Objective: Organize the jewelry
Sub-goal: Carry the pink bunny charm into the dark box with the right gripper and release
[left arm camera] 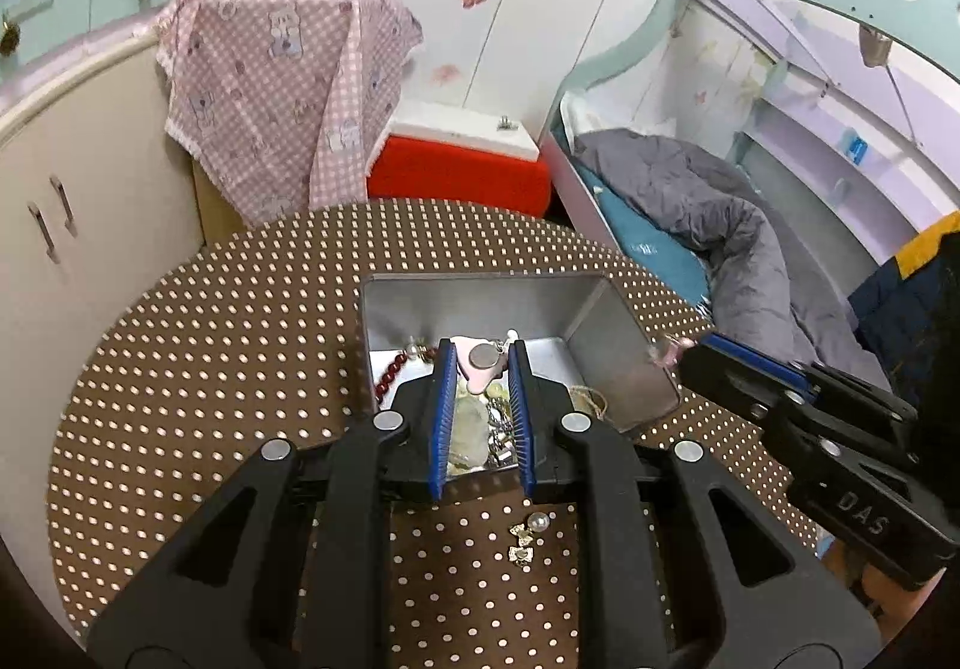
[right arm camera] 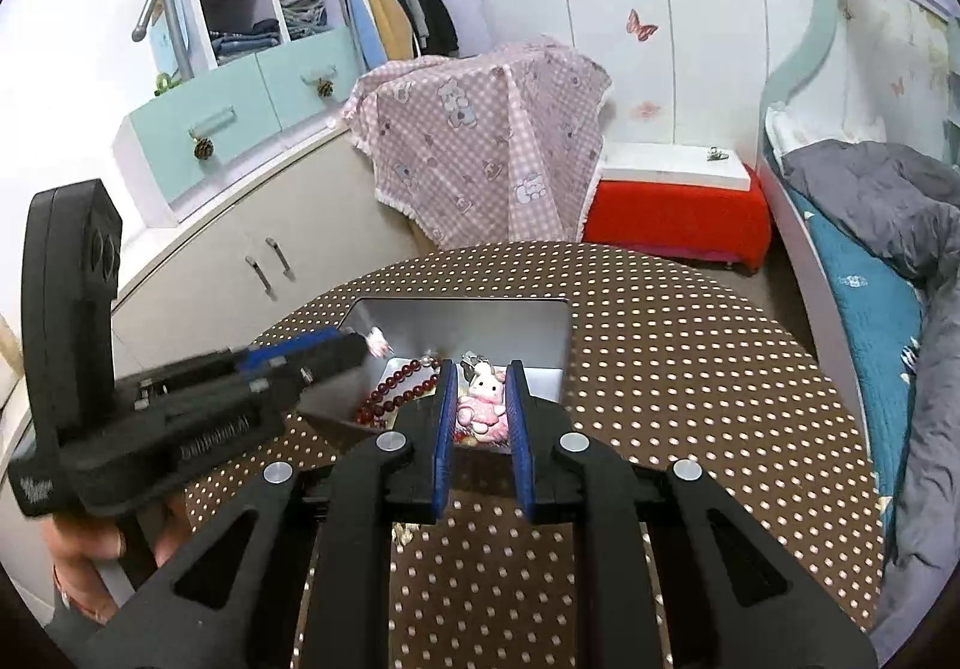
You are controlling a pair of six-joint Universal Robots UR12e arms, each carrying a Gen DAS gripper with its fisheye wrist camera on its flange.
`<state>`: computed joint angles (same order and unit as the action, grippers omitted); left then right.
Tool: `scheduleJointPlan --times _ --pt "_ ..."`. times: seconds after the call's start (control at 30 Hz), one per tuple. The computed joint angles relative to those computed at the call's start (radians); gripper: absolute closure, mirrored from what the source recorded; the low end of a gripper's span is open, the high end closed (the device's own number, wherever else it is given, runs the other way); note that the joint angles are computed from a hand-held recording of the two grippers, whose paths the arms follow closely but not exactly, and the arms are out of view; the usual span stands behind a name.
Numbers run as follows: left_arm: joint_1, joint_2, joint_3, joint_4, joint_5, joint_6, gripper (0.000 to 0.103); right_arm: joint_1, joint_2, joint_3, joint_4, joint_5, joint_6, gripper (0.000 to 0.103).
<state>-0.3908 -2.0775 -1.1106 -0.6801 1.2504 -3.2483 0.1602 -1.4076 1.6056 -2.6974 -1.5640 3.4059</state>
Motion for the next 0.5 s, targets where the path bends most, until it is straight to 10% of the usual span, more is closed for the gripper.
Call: scheduleJointPlan --times 0.5 --pt "-0.013 0.011 -0.014 0.019 0.056 0.017 0.085 -0.015 0.001 0.014 -0.011 0.021 0.029 0.088"
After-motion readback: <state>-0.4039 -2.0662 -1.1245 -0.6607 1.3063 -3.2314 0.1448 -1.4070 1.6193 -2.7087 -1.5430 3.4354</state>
